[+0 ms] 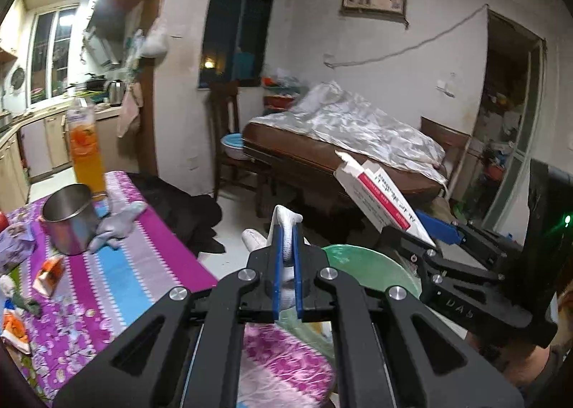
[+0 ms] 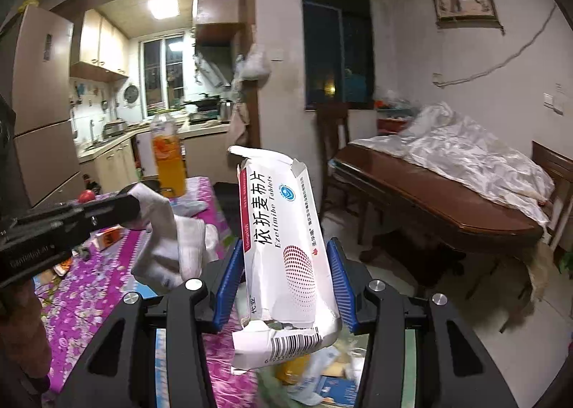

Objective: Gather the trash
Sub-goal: 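Carry the white medicine box and white glove over the green basin, then open both tools over the basin to drop the box and glove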

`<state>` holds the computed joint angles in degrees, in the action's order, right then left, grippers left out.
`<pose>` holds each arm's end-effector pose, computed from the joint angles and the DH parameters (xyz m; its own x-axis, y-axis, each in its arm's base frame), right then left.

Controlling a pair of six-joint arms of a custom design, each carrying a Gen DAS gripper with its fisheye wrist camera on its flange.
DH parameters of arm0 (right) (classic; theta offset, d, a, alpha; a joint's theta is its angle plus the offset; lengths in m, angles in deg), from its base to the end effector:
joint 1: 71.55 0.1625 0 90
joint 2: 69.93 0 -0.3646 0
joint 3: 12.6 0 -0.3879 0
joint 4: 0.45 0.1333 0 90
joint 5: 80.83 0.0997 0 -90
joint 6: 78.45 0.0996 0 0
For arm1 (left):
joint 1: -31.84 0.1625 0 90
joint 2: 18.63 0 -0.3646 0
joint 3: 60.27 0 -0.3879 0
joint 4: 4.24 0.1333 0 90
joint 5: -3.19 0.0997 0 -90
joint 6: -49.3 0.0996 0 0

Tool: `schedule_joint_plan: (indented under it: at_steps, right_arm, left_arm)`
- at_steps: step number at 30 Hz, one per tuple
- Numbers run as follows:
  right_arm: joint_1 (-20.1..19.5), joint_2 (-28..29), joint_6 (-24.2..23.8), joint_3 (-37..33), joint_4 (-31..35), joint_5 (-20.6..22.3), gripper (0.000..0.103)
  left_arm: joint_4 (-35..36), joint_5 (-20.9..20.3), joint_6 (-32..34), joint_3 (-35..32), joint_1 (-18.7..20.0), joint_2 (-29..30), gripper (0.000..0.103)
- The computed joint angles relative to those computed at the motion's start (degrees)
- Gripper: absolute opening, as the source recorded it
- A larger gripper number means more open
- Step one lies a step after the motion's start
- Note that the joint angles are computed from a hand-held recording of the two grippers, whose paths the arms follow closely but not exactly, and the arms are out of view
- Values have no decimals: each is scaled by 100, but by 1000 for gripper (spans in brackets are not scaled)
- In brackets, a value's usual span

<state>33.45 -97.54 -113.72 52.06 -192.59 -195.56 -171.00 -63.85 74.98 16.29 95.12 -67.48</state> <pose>0.2844 -0.7072 0.1501 -0.7335 -0.1276 0.6676 -0.6523 0.4080 -0.6387 -0.1690 -0.7187 0.2719 -0.7329 0.3896 -0.5577 0.6794 0.4622 -0.5699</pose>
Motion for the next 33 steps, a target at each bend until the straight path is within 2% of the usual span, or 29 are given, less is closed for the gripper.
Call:
schedule_joint_plan:
  at_steps: [4, 8, 13, 19, 25, 28, 33]
  right_arm:
    - [-127, -242, 5, 202, 7, -145, 48]
    - [-268, -494, 47, 309, 288, -305, 48]
    - [-510, -672, 362, 142, 1347, -547, 49]
    - [-735, -446, 685, -432, 2532, -957, 49]
    - [-902, -223, 1055, -990, 3610, -1183, 49]
    - [-912, -154, 1099, -1077, 3813, -1289, 49]
    - [-966, -126, 1215, -1144, 3985, -1206, 49]
  left_arm:
    - [182, -103, -23, -178, -71, 236, 4]
    - [377, -206, -16, -383, -138, 463, 4]
    - [696, -234, -53, -709, -197, 768, 4]
    - [1087, -165, -130, -1137, -212, 1166, 4]
    - [1440, 55, -202, -1613, -197, 1609, 4]
    - [1549, 144, -234, -1762, -174, 1750, 4]
    - [1628, 236, -271, -1847, -133, 1859, 4]
